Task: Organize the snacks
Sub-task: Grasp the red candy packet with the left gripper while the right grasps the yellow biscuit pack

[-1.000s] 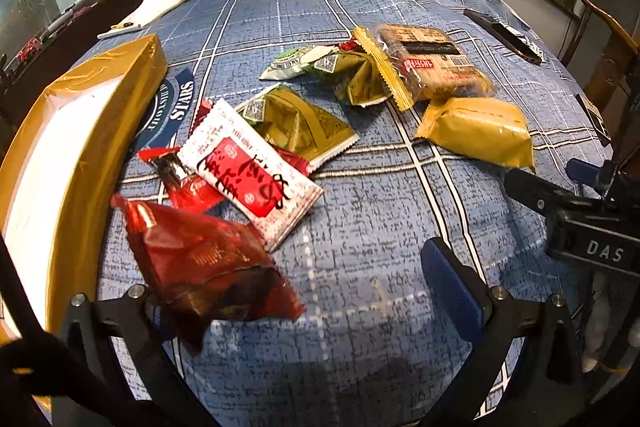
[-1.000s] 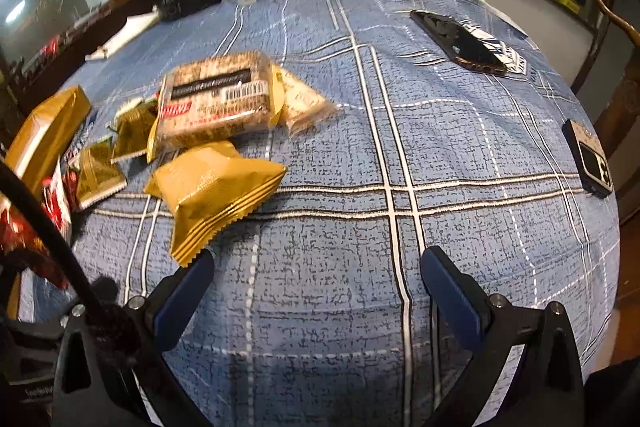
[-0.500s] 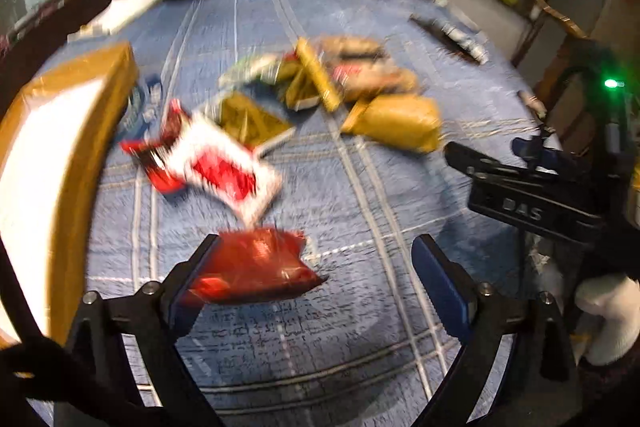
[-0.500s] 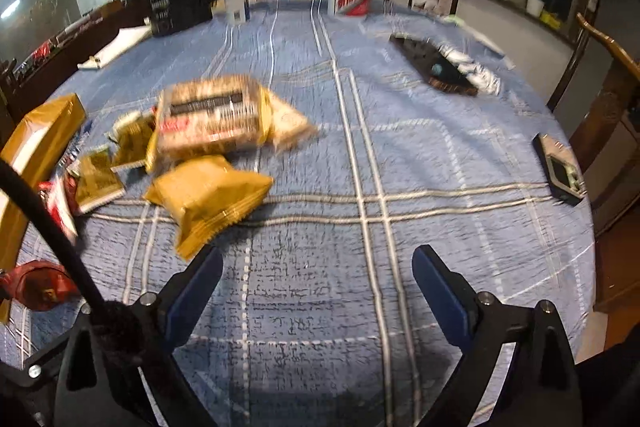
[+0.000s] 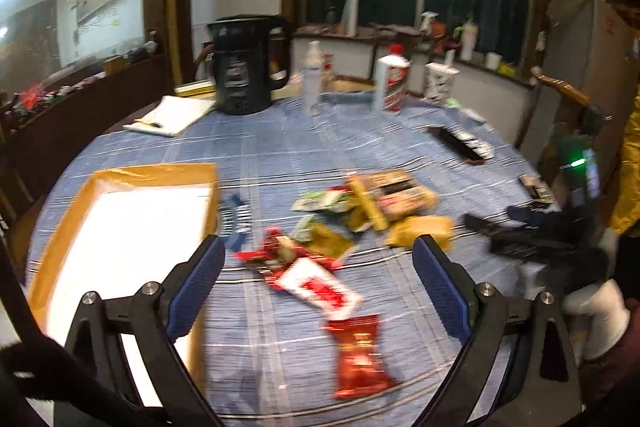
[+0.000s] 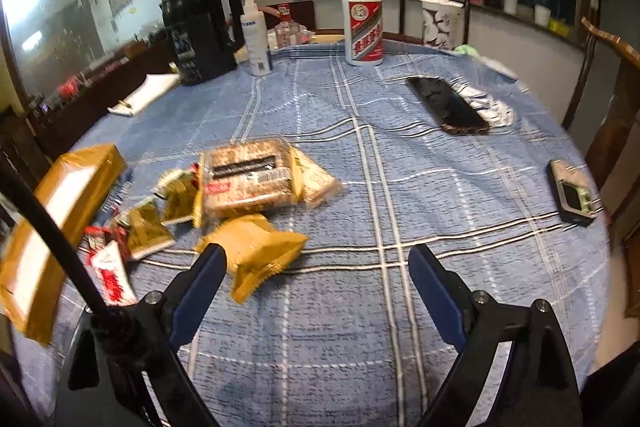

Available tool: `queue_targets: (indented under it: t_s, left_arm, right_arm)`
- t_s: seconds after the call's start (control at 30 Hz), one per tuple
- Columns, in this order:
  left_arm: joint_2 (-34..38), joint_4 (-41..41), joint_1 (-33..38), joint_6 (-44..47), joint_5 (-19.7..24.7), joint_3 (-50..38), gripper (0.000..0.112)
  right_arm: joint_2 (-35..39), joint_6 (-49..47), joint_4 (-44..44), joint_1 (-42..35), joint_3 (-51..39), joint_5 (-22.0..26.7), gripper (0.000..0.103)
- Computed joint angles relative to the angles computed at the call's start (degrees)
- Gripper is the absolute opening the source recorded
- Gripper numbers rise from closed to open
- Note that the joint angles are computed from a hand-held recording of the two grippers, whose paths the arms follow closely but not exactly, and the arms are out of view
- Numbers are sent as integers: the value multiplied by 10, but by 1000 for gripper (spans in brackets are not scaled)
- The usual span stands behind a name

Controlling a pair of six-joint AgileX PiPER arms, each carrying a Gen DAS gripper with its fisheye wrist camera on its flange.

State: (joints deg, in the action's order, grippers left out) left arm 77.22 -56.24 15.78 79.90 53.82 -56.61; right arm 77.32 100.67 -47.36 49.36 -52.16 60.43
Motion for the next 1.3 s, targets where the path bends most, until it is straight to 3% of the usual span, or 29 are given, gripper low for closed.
queue_targets:
  t_s: [0.1,0.2,0.33,0.47,0.73,0.87,0.97,1.0,1.03,1.1,1.2,1.3]
  left_arm:
    - [39,7,12,12,7,-28,94]
    - [81,25,17,7,41,-63,81]
    - [111,63,-11,-39,36,-80,81]
    - [94,72,-23,-17,44,-43,81]
    - [45,90,-43,21,8,54,81]
    - [33,101,-69,21,-38,89,81]
    - [31,118,-94,1,-75,101,78]
    - [32,123,-99,-4,-84,104,72]
    - [33,136,-106,-14,-94,107,49]
    - [37,130,-99,-8,-89,106,50]
    - [36,120,-82,3,-73,104,47]
    - [31,112,-64,10,-52,101,46]
  right_arm:
    - [-11,-6,-1,-25,14,-57,91]
    - [4,-33,1,-46,9,-95,90]
    - [43,-76,19,-70,-10,-126,90]
    - [60,-93,31,-89,-8,-160,90]
    - [60,-74,27,-94,10,-187,90]
    - [74,-81,30,-99,0,-190,90]
    - [87,-94,38,-101,-14,-195,77]
    - [91,-99,44,-102,-18,-194,75]
    - [93,-100,45,-101,-22,-191,73]
    - [93,-98,44,-96,-22,-188,70]
    - [79,-88,45,-94,-8,-208,56]
    - [69,-67,42,-83,3,-212,54]
